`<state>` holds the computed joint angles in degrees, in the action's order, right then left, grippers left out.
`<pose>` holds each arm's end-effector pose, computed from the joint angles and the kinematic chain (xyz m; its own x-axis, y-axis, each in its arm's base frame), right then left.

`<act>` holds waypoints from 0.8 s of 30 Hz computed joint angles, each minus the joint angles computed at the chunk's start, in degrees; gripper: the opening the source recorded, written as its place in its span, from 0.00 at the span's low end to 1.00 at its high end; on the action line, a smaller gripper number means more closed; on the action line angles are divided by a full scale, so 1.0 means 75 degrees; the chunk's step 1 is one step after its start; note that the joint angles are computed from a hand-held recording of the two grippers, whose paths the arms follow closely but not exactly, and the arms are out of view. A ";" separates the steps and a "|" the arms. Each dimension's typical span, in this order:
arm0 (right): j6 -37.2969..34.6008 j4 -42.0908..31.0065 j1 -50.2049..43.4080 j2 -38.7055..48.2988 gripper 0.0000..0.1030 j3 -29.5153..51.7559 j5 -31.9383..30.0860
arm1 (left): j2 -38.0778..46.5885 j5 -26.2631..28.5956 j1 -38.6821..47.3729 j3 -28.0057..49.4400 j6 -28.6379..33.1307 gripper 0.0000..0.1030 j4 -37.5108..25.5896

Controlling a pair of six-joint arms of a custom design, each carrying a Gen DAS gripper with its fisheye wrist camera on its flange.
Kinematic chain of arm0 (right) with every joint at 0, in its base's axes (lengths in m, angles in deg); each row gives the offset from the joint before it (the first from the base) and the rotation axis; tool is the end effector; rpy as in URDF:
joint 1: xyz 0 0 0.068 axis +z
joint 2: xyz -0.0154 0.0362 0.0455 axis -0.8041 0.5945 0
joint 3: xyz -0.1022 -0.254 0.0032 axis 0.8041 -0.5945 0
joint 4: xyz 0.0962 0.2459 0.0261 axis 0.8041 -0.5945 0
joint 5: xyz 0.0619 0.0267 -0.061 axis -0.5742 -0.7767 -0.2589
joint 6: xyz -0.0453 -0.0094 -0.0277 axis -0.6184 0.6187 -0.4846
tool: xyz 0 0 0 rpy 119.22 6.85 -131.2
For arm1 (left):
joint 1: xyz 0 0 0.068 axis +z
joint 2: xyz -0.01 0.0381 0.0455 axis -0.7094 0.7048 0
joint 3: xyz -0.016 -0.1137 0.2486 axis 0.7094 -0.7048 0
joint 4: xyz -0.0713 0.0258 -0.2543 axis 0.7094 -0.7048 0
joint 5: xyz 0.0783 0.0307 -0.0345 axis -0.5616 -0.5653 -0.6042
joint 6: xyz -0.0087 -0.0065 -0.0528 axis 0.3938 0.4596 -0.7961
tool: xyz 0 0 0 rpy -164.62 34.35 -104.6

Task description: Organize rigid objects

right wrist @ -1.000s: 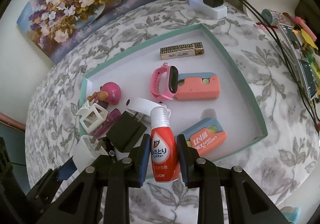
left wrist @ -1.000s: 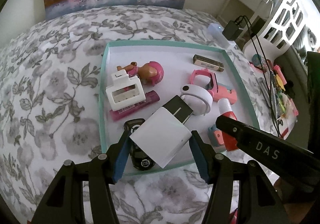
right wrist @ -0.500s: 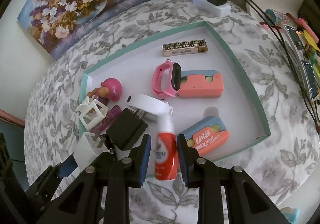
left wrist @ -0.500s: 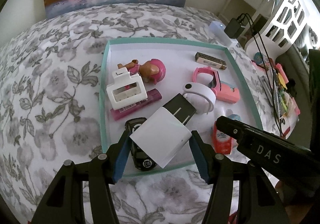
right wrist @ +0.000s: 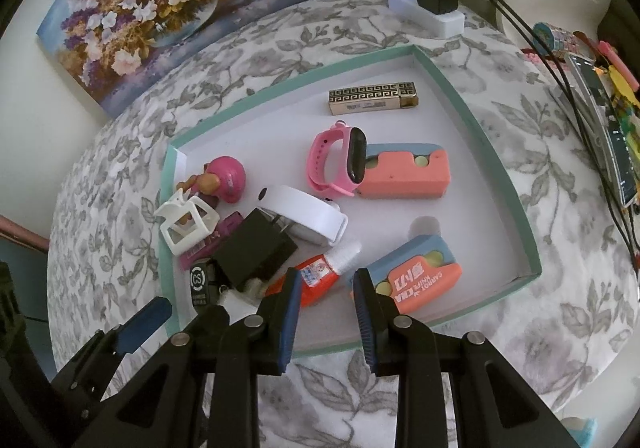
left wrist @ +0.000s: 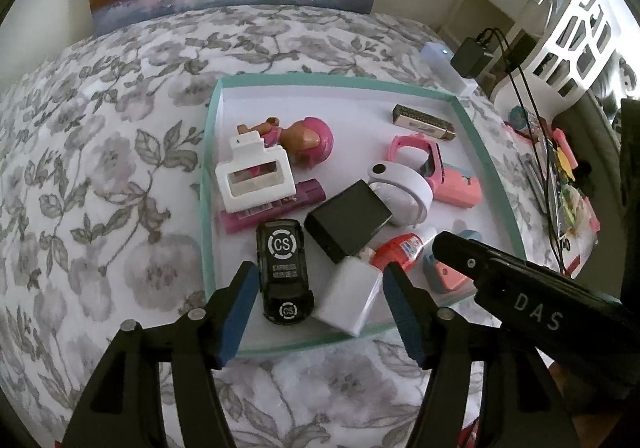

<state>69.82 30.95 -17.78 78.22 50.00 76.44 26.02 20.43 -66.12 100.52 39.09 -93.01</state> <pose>0.1998 0.1314 0.1730 -0.6257 0.7097 -0.3236 0.6677 0.7018 0.2483 0.2926 -0.1236 0.1763 -0.7484 0.5417 -0.3827 0.6398 0.7417 -0.2013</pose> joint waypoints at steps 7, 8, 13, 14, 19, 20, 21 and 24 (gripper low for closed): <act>0.0078 -0.0041 0.0013 -0.0057 0.29 0.0009 0.0104 | -0.0041 -0.0168 0.0094 0.0037 -0.0074 0.64 0.0071; 0.0090 -0.0056 0.0010 -0.0062 0.29 0.0008 0.0116 | -0.0040 -0.0189 0.0134 0.0053 -0.0121 0.64 0.0080; 0.0077 -0.0068 0.0017 -0.0023 0.29 0.0038 0.0102 | 0.0038 -0.0375 0.0423 0.0185 -0.0415 0.64 0.0116; 0.0064 -0.0074 0.0028 -0.0014 0.29 0.0049 0.0109 | 0.0032 -0.0475 0.0460 0.0185 -0.0464 0.65 0.0163; -0.0060 -0.0062 0.0024 0.0083 0.29 0.0101 0.0066 | 0.0215 -0.0767 0.0800 0.0399 -0.0853 0.67 0.0138; -0.0084 -0.0069 0.0020 0.0112 0.31 0.0115 0.0049 | 0.0261 -0.0889 0.0843 0.0443 -0.0940 0.73 0.0140; -0.0105 -0.0080 0.0017 0.0138 0.35 0.0131 0.0038 | 0.0301 -0.1077 0.0889 0.0475 -0.1041 0.77 0.0155; -0.0161 -0.0177 0.0025 0.0206 0.54 0.0207 0.0083 | 0.0434 -0.1473 0.1066 0.0599 -0.1224 0.78 0.0147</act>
